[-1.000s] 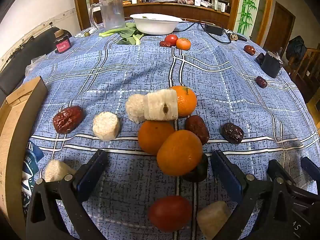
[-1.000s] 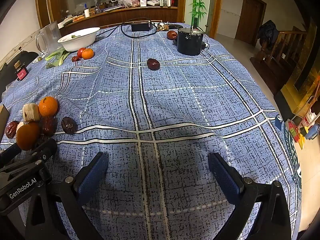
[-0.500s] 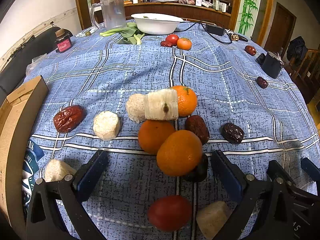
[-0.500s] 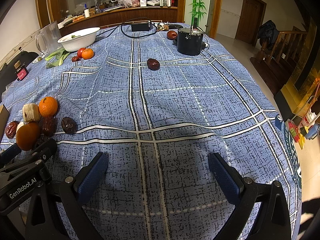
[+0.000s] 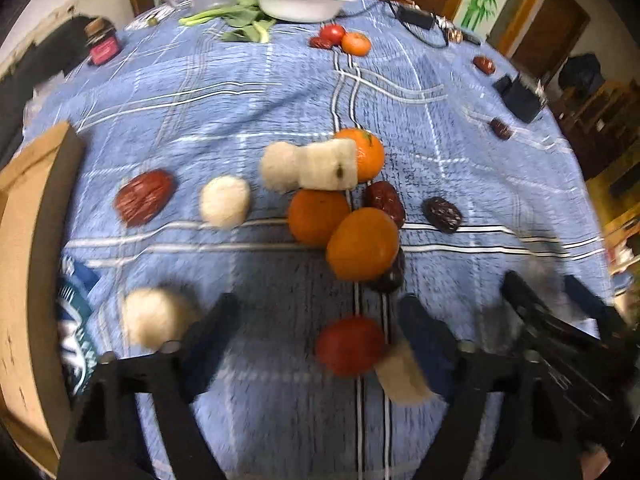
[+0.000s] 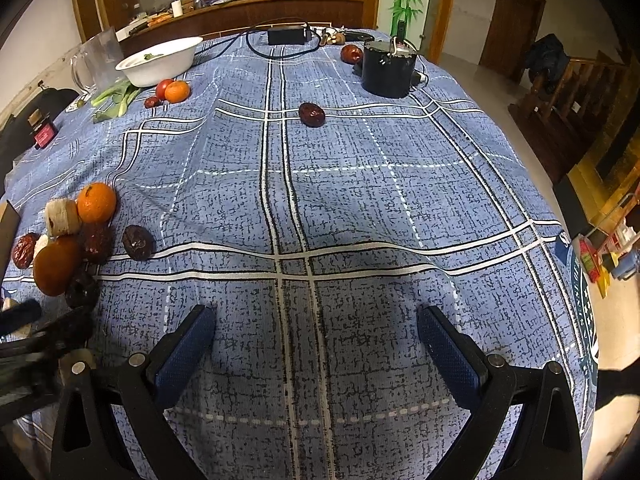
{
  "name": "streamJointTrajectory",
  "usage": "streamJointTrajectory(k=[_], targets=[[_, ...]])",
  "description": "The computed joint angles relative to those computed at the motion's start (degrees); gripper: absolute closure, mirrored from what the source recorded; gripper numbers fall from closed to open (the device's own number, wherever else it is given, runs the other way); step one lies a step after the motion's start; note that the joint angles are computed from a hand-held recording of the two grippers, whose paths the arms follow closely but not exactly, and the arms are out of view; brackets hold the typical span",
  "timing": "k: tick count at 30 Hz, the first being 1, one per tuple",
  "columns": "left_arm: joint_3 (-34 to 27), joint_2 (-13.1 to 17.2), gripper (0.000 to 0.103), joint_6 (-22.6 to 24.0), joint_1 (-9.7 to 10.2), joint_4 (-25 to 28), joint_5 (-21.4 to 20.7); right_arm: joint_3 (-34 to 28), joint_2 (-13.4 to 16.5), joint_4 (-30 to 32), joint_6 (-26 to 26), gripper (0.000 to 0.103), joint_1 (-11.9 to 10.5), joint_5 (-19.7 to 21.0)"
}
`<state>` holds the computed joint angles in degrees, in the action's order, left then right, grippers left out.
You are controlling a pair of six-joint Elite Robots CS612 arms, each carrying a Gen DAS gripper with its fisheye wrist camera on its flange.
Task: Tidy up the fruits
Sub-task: 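Reach the left tool to the round rice cake while the right tool reaches the white chunk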
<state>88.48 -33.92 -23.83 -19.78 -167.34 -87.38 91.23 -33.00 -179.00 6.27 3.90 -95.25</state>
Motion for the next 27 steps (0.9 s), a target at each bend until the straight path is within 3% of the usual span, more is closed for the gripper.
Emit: streamJointTrajectory(k=[6,10,18,27], targets=[[6.49,-4.64,0.027,0.20,0.76,-7.07,1.77,-0.22,-0.52,1.85,0.96,0.001,0.01,-0.49],[9.51,-7.03,0.026,0.36,1.19,-10.63,4.44,1.99,-2.06,-2.93,2.29,0.001,-0.03,-0.33],[12.67,-8.57,0.026,1.90,0.97,-13.87,6.88,5.63,-4.92,-8.69,2.21,0.001,0.66,4.23],[14.73,-9.76,0.026,0.08,2.28,-16.68,7.44,6.73,-6.25,-7.96,0.31,0.003,2.63,7.05]])
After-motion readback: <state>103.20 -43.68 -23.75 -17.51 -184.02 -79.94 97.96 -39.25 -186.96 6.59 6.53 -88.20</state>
